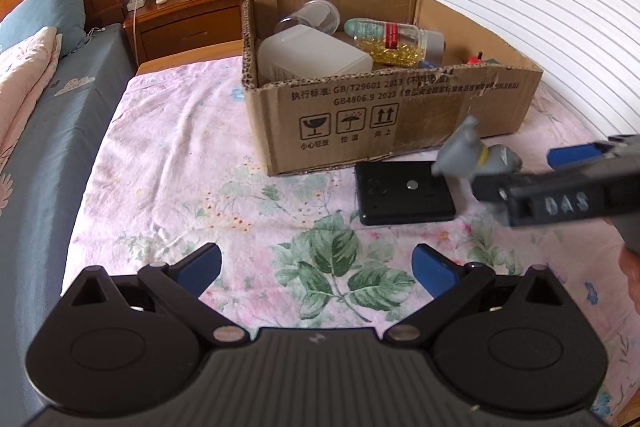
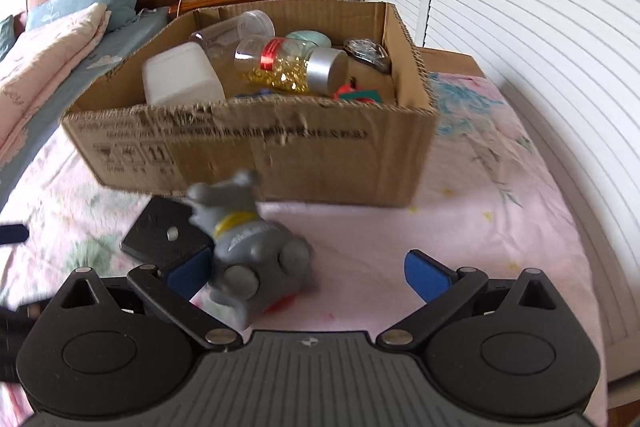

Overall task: Organize rigid objects
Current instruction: 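Grasp the gray toy figure with the right tool while the left tool grasps the black pad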

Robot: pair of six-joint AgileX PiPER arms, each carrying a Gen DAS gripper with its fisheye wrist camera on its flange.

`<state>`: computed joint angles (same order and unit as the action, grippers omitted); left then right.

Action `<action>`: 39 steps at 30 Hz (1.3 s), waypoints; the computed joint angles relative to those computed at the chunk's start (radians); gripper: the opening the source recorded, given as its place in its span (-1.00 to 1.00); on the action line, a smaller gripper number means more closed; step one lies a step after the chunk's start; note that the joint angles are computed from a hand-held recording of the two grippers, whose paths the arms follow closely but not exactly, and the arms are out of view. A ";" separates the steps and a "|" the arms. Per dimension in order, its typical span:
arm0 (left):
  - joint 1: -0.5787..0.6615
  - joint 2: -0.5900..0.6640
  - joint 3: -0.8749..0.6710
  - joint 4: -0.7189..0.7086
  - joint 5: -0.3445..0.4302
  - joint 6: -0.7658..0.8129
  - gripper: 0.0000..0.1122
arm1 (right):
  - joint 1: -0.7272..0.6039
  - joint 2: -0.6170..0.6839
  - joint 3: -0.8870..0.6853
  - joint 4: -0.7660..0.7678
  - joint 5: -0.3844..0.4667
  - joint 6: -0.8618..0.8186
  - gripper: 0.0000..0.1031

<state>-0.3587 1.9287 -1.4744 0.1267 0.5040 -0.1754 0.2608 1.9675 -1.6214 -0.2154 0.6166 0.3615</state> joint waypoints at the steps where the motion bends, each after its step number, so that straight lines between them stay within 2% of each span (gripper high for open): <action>1: -0.002 0.000 -0.001 0.000 0.000 0.002 0.80 | 0.000 -0.018 0.027 -0.013 -0.008 0.002 1.00; 10: -0.010 0.004 -0.012 -0.022 0.000 0.037 0.80 | -0.008 -0.129 0.205 -0.126 -0.068 0.060 1.00; 14: -0.009 0.021 -0.040 -0.047 0.006 0.072 0.80 | -0.019 -0.129 0.230 -0.120 -0.062 0.051 1.00; 17: -0.016 0.054 -0.085 -0.051 0.022 0.090 0.80 | -0.037 -0.145 0.273 -0.081 -0.103 0.036 1.00; 21: -0.025 0.109 -0.156 -0.083 0.050 0.133 0.80 | -0.035 -0.158 0.307 -0.115 -0.139 0.066 1.00; 25: -0.026 0.166 -0.239 -0.112 0.070 0.142 0.80 | -0.037 -0.164 0.326 -0.125 -0.165 0.074 1.00; 28: -0.019 0.212 -0.309 -0.178 0.103 0.205 0.80 | -0.039 -0.166 0.332 -0.124 -0.176 0.068 1.00; 32: -0.005 0.238 -0.339 -0.228 0.084 0.230 0.80 | -0.042 -0.168 0.338 -0.117 -0.187 0.056 1.00; 35: 0.005 0.273 -0.404 -0.223 0.142 0.200 0.80 | -0.044 -0.168 0.339 -0.111 -0.189 0.047 1.00; 39: 0.019 0.260 -0.374 -0.262 0.131 0.248 0.80 | -0.045 -0.167 0.339 -0.109 -0.192 0.043 1.00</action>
